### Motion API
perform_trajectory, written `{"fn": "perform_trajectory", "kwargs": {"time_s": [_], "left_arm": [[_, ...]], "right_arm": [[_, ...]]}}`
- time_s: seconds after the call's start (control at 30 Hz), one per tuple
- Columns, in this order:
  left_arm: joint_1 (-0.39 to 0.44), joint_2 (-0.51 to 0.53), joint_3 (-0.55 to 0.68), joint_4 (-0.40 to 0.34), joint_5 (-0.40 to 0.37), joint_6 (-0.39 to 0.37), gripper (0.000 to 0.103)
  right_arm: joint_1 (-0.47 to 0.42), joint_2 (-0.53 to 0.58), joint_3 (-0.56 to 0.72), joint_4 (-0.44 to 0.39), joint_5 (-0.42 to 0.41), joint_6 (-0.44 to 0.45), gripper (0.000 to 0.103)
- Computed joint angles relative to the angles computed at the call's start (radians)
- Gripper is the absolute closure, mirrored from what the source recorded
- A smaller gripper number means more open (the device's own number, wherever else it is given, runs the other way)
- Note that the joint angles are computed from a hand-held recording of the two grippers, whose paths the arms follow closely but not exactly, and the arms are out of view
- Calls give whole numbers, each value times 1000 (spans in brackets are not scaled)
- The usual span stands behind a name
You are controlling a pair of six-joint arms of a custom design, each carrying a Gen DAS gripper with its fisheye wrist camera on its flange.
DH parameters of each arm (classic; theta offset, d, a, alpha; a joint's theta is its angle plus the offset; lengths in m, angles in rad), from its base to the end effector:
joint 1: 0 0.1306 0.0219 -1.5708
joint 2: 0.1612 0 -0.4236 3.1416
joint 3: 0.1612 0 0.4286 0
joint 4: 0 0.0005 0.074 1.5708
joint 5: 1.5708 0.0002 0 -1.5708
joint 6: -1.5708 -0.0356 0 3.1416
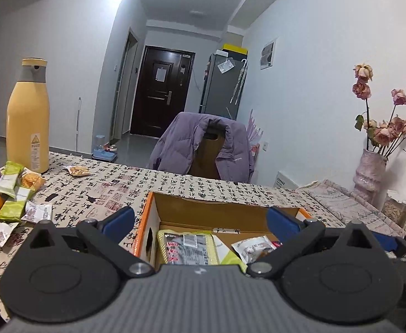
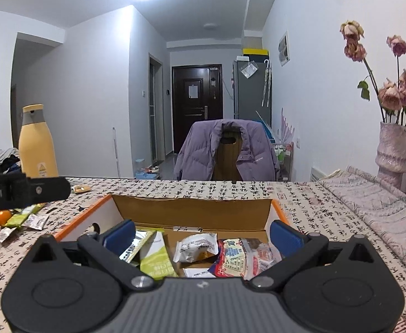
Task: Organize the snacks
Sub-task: 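Open both grippers to drop the packets into the box, then withdraw both grippers and lower the right onto a white cracker packet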
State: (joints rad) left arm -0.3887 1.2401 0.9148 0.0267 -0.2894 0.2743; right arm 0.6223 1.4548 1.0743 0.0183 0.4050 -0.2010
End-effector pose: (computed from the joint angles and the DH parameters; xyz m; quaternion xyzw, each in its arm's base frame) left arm 0.4292 -0.1653 0.3792 -0.0400 0.7996 -0.0817 0.5936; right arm 0.4462 0.3022 0.3566 -0.0568 0.8122 0.0710 0.5763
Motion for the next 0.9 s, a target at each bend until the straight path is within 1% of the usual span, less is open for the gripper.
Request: {"fn": "perform_trajectory", "kwargs": {"time_s": [0.2,0.33,0.5,0.57,0.63,0.73,0.8,0.9], "left_arm": [[-9,-91,-68,-17,0,-19,0],[-17,-146,-112,-31,-2,-19,0],[-40,-208,-169,-39,-11,-22,0],[-50,-233,-190,-57,-18,-16,0],[-53,-261,-214,-75,-4,-10,0],[-63,-289,-247,-96,-7,-14,0],[-69,-304,-267,-119,-12,-1,0],[-70,-319,-290,-156,5,28,0]], "right_arm": [[26,-91,-78,-3,33,25,0],[35,-150,-136,-27,22,8,0],[55,-217,-207,-50,42,-13,0],[60,-240,-232,-63,47,-22,0],[67,-265,-258,-81,52,-32,0],[72,-296,-292,-104,53,-42,0],[76,-311,-311,-125,53,-54,0],[78,-326,-331,-160,52,-78,0]]}}
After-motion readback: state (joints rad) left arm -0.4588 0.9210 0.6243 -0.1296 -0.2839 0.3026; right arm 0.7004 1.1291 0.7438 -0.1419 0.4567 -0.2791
